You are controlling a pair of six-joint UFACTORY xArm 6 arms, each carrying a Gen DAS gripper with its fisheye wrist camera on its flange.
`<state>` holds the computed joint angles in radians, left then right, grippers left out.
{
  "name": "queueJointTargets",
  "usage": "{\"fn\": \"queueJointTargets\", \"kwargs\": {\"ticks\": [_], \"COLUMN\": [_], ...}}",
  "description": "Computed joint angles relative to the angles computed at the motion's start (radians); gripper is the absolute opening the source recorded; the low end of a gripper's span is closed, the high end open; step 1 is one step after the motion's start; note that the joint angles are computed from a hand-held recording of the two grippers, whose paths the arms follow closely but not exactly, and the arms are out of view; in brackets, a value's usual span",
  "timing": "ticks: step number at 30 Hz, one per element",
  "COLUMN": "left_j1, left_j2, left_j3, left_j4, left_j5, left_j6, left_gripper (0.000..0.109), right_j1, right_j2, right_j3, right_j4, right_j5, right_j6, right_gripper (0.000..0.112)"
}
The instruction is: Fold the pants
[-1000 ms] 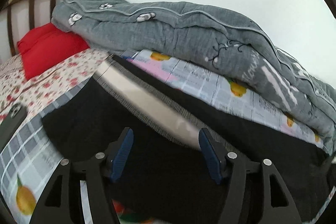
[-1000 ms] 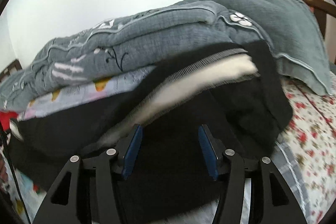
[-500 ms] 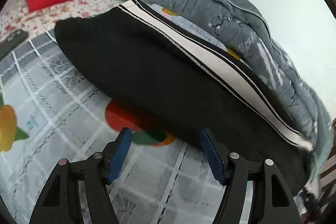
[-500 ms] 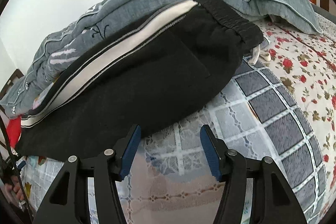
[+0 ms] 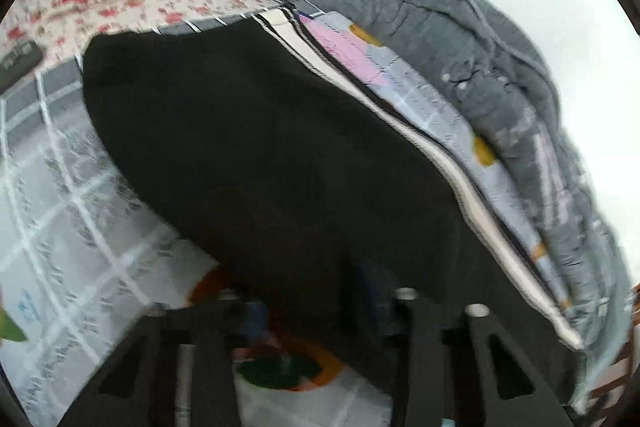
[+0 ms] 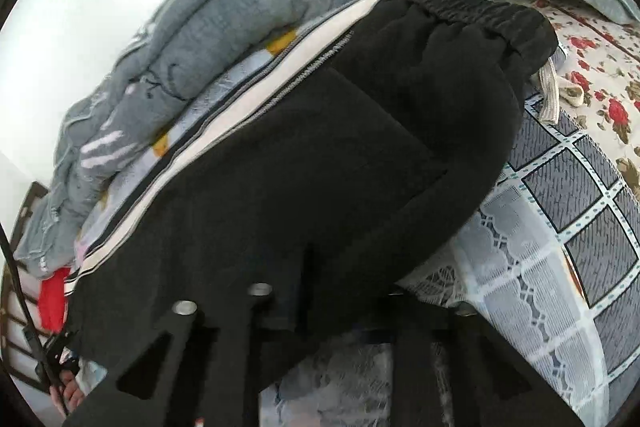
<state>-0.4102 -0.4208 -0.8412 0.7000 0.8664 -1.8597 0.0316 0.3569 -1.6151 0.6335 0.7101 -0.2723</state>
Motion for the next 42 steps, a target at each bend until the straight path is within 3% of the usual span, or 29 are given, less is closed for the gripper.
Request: {"fn": "queueJointTargets", "kwargs": {"ticks": [2,5,7,16,21,27,28,31,33,37,40,42], "left_j1": [-0.001,-0.015,-0.035,-0.227,-0.416,-0.587,-0.597,-0.624,-0.649,-0.703,-0.74,-0.749], "left_j2": [-0.014,-0.068,-0.09,-0.206,-0.231,-0.238,-0.228,-0.187,-0.158,-0.093,-0.034,-0.017], "left_j3": [0.01,0.05,0.055,0.077,0.058,0.058,0.051,0.012,-0.022,-0.099,-0.166,-0.187], "left_j4": [0.007,0.044,0.046,0.039,0.044,0.035,0.028,-0.018,-0.026,-0.001,0.033,0.053], "left_j5": [-0.002,-0.009,0.023,0.237,0.417,0.512,0.522,0.57,0.607,0.691,0.762,0.762], "left_j6": [0.008,-0.042,-0.041,-0.042,-0.102,-0.223,-0.229,-0.236,-0.229,-0.209,-0.219,-0.227], "left_gripper": [0.014,0.012,0.012,0.011,0.011,0.012,0.015,0.022,0.025,0.062,0.064,0.064], "right_j1": [0.012,0.031,0.03,-0.055,-0.124,-0.231,-0.246,-0.281,-0.33,-0.449,-0.473,-0.463], "right_j2": [-0.036,-0.115,-0.164,-0.378,-0.537,-0.659,-0.666,-0.681,-0.697,-0.63,-0.559,-0.514], "right_j3": [0.049,0.154,0.208,0.415,0.576,0.695,0.704,0.723,0.741,0.665,0.592,0.548], "right_j4": [-0.017,-0.057,-0.035,0.109,0.17,0.196,0.174,0.114,0.163,0.287,0.328,0.35], "right_j5": [-0.059,-0.179,-0.206,-0.122,-0.081,-0.003,0.01,0.016,0.015,0.108,0.131,0.111], "right_j6": [-0.015,-0.05,-0.095,-0.261,-0.349,-0.438,-0.445,-0.447,-0.488,-0.513,-0.503,-0.483], "right_gripper": [0.008,0.005,0.005,0.004,0.004,0.007,0.008,0.029,0.041,0.049,0.052,0.059]}}
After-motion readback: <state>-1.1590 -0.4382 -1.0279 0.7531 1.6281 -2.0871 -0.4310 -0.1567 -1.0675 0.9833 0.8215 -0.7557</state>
